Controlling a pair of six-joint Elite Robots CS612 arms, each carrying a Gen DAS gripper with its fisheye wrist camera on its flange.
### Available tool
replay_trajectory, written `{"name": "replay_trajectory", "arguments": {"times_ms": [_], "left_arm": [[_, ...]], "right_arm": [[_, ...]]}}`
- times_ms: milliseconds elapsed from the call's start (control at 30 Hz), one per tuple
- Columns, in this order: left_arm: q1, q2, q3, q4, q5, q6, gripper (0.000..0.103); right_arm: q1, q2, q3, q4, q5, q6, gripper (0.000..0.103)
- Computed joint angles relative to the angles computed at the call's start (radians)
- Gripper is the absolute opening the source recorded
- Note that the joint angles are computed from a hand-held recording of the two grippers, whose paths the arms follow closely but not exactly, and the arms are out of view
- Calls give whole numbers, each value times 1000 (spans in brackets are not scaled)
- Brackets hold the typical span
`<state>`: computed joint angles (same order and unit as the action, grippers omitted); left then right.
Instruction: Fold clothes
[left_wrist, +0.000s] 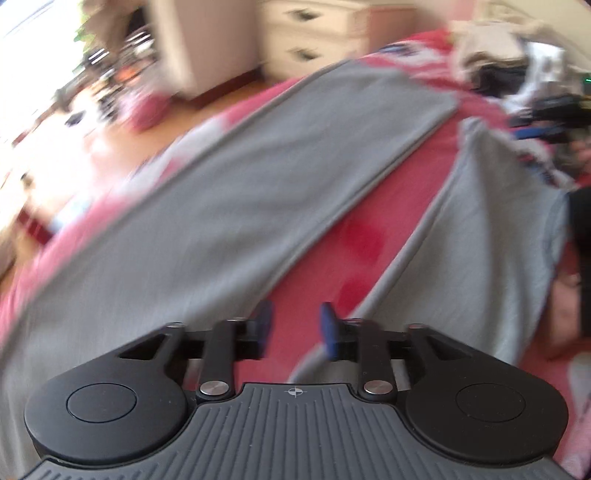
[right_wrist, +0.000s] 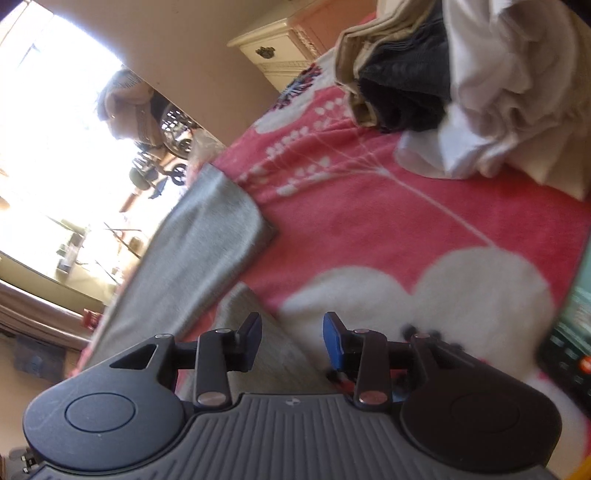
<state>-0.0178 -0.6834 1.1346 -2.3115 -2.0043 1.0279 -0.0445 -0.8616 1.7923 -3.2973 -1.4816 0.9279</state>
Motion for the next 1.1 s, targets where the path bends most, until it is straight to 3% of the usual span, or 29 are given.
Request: {"name": "replay_trajectory", "arguments": {"times_ms": [133, 233, 367, 433, 533, 667, 767, 900, 967, 1100], "left_arm": [[-69, -7, -23, 145, -70, 140, 56], [-123, -6, -5, 208, -133, 170, 57], [-177, 1, 62, 145, -204, 121, 57], [-199, 9, 81, 130, -205, 94, 57], [-223, 17, 121, 13, -163, 28, 55], [-220, 32, 124, -38, -203, -76, 54], [-223, 39, 118, -52, -210, -96, 53], [-228, 47, 97, 21, -186, -39, 36], [-226, 46, 101, 32, -202, -11, 14], [-212, 40, 107, 57, -267, 45, 9]], "right_arm": [[-8, 27, -44, -34, 44, 14, 39], [-10, 31, -61, -34, 53, -2, 39], [-15, 24, -44, -59, 57, 4, 39], [-21, 16, -37, -40, 70, -15, 39], [-30, 6, -28, -29, 80, -25, 39], [-41, 0, -18, -46, 95, -22, 39], [-43, 3, -16, -49, 106, -23, 39], [-47, 9, -18, -47, 128, -10, 39], [-50, 10, -21, -41, 145, -9, 39], [-56, 8, -45, 20, 190, -43, 43]]}}
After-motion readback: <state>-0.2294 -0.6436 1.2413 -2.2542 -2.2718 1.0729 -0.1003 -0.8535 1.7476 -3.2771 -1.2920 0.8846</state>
